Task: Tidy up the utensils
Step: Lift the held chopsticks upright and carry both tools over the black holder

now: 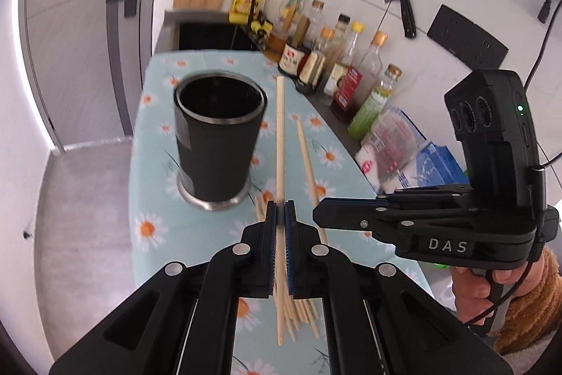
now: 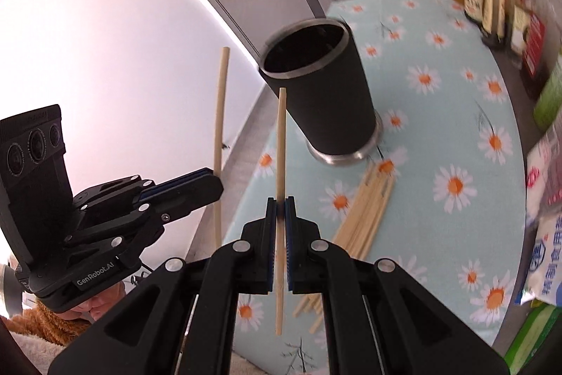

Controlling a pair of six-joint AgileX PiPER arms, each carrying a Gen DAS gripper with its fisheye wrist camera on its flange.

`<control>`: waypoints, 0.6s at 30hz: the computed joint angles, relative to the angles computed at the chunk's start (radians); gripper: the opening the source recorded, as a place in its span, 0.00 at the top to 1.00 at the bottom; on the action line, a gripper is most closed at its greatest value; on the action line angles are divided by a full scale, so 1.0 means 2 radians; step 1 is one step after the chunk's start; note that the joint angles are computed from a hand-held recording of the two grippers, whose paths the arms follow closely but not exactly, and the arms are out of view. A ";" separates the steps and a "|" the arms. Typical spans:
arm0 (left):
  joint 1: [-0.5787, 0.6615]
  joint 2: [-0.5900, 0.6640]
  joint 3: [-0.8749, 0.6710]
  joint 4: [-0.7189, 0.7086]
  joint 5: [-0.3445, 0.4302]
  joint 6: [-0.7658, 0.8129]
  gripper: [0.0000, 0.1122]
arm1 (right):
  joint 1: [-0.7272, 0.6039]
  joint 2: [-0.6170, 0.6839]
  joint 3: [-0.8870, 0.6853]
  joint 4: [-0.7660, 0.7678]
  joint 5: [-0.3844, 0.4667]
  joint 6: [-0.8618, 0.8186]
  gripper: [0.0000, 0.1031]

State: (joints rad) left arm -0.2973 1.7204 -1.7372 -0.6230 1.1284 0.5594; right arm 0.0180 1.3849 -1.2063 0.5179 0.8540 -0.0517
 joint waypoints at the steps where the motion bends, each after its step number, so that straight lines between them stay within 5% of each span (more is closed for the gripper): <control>1: 0.005 0.000 -0.002 -0.012 -0.003 0.009 0.97 | 0.006 -0.001 -0.006 -0.008 -0.009 0.007 0.94; 11: 0.045 0.031 -0.062 -0.087 -0.049 0.036 0.97 | 0.042 0.016 -0.093 -0.112 -0.086 0.070 0.94; 18: 0.029 0.067 -0.120 -0.070 -0.109 -0.004 0.97 | 0.034 0.064 -0.173 -0.140 -0.110 0.071 0.94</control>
